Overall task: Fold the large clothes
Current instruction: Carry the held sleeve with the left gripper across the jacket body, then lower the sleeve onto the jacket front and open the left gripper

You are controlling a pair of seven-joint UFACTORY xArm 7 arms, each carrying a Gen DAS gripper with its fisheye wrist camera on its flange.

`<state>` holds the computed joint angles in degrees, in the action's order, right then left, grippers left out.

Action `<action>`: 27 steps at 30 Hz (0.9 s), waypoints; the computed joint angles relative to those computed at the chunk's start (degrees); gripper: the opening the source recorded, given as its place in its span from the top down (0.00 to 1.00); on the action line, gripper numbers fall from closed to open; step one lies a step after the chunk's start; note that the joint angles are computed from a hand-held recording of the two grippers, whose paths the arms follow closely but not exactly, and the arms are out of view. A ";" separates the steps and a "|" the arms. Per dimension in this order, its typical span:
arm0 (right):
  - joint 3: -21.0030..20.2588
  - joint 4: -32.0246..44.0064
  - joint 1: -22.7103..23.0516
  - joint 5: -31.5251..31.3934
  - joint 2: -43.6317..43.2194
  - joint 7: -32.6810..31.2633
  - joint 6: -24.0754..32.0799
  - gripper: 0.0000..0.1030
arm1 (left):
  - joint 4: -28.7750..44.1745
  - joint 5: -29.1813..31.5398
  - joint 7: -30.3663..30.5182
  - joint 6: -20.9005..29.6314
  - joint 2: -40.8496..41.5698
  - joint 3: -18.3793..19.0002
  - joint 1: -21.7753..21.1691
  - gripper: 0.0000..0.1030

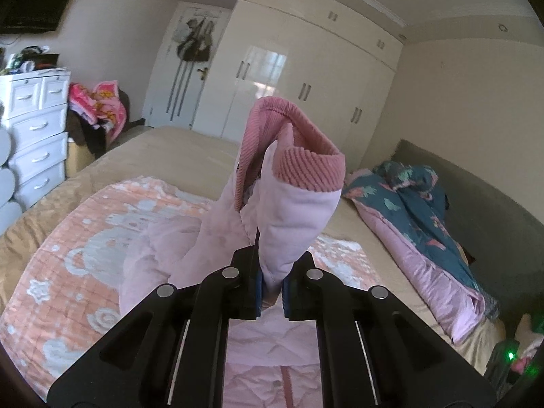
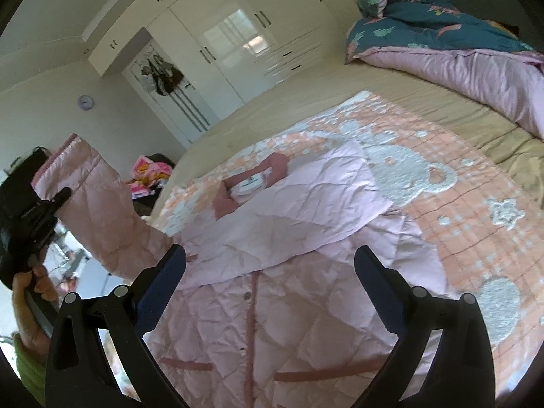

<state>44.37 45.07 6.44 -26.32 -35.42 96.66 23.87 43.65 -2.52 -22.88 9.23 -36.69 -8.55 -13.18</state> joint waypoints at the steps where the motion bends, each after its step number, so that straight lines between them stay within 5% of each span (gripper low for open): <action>1: -0.02 0.10 0.08 0.06 -0.14 -0.15 1.00 0.04 | 0.21 -0.05 0.18 -0.15 0.61 -0.15 -0.60 0.98; 17: -4.51 -6.12 3.96 3.35 -4.74 -0.82 0.92 0.04 | -0.03 -6.65 6.60 -2.61 10.56 3.58 -14.20 0.98; 27: -5.38 -8.23 4.58 5.35 -7.31 -1.44 1.83 0.04 | -0.52 -10.03 10.80 -1.87 15.33 3.32 -17.57 0.96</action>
<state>38.99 36.84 11.02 -20.97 -42.73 95.22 25.70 43.13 -12.56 -12.08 7.36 -21.36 -5.22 -30.75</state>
